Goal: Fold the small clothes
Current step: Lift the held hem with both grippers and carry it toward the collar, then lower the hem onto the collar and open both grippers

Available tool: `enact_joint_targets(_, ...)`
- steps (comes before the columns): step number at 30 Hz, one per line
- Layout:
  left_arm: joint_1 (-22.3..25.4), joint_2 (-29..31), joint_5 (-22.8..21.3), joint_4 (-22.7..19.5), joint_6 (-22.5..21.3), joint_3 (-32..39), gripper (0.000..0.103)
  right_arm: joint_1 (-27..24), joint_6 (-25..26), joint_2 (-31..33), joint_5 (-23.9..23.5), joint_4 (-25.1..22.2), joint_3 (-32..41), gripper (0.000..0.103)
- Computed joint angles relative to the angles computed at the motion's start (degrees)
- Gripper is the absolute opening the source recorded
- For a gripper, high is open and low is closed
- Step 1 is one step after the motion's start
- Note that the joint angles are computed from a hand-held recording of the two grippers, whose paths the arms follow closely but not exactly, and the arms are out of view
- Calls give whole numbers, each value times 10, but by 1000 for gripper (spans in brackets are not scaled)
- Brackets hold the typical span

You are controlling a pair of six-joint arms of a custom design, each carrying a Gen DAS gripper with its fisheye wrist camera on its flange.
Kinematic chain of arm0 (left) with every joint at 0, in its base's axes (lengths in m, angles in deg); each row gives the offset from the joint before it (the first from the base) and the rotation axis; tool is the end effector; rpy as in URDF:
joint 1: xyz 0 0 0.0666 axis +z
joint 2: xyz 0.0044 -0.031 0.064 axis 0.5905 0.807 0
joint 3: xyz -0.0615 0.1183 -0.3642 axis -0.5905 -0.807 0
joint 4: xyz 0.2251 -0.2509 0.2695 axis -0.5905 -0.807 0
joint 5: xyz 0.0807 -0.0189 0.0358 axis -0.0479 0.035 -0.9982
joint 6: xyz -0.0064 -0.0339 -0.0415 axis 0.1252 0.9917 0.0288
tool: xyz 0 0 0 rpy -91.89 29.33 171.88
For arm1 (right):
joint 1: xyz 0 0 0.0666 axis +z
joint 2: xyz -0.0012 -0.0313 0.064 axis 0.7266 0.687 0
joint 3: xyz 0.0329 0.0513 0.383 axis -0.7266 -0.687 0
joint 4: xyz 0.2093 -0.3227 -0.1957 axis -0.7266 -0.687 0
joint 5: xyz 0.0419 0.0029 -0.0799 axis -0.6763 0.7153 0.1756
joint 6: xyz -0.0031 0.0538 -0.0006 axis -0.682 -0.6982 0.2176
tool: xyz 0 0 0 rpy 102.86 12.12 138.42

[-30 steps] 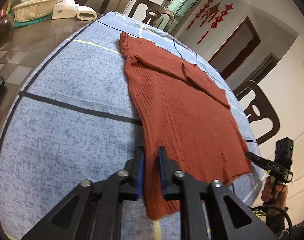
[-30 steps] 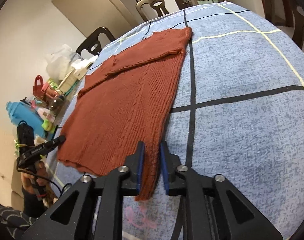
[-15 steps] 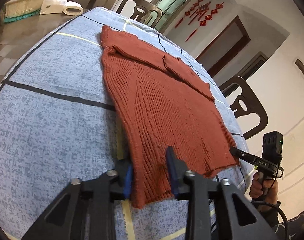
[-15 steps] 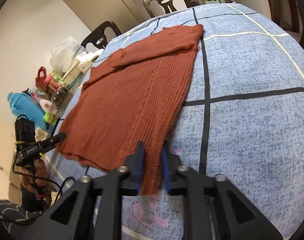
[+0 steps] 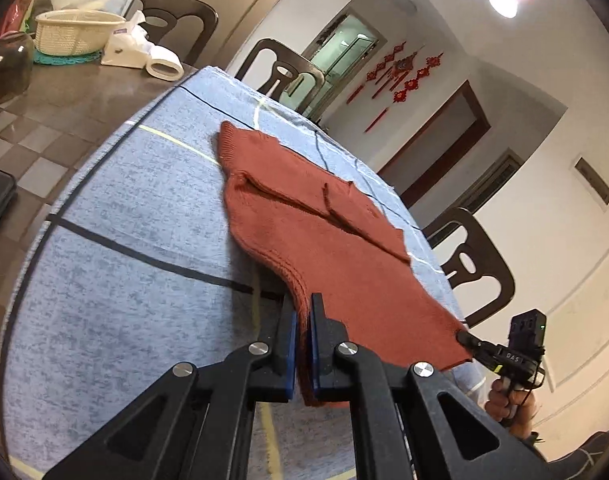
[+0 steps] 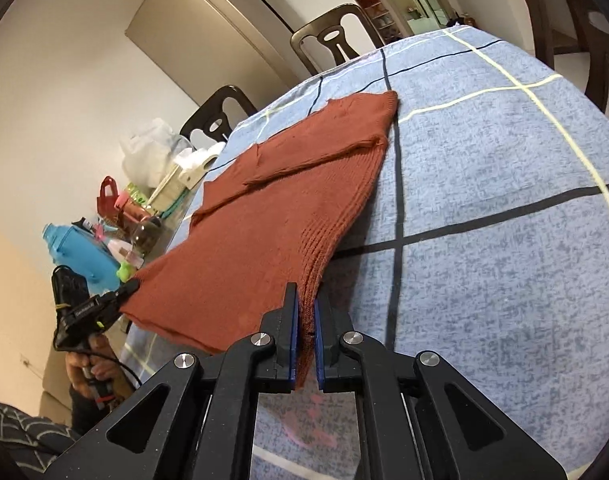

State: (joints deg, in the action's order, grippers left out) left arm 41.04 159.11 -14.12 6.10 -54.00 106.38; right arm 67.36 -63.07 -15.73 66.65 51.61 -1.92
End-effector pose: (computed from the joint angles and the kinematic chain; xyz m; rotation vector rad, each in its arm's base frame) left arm 0.4813 0.0143 0.3386 0.1877 2.2898 -0.9746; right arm 0.3789 0.1502 0.3334 0.2773 2.2631 0.7877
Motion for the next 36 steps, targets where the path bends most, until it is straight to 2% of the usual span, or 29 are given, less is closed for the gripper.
enact_joint_targets(8,-6,14,2,35,31,37,7,-22,6,1,-21,26,19,6)
enact_joint_targets(11,-13,36,-7,40,49,77,7,-37,20,22,-32,29,52,6)
enact_joint_targets(15,-29,82,-33,37,51,147,7,-52,49,66,-40,19,112,6)
enact_joint_targets(20,-50,166,-57,6,61,253,7,-82,60,147,-55,-3,195,6)
enact_joint_targets(26,-70,278,-101,-76,50,368,7,-108,44,247,-83,-37,264,6)
enact_joint_targets(30,-75,327,-119,-130,43,404,7,-117,32,289,-106,-68,282,6)
enact_joint_targets(32,-74,326,-112,-128,45,397,7,-118,33,286,-117,-59,278,6)
enact_joint_targets(36,-71,308,-90,-94,61,386,7,-122,31,283,-132,-42,288,6)
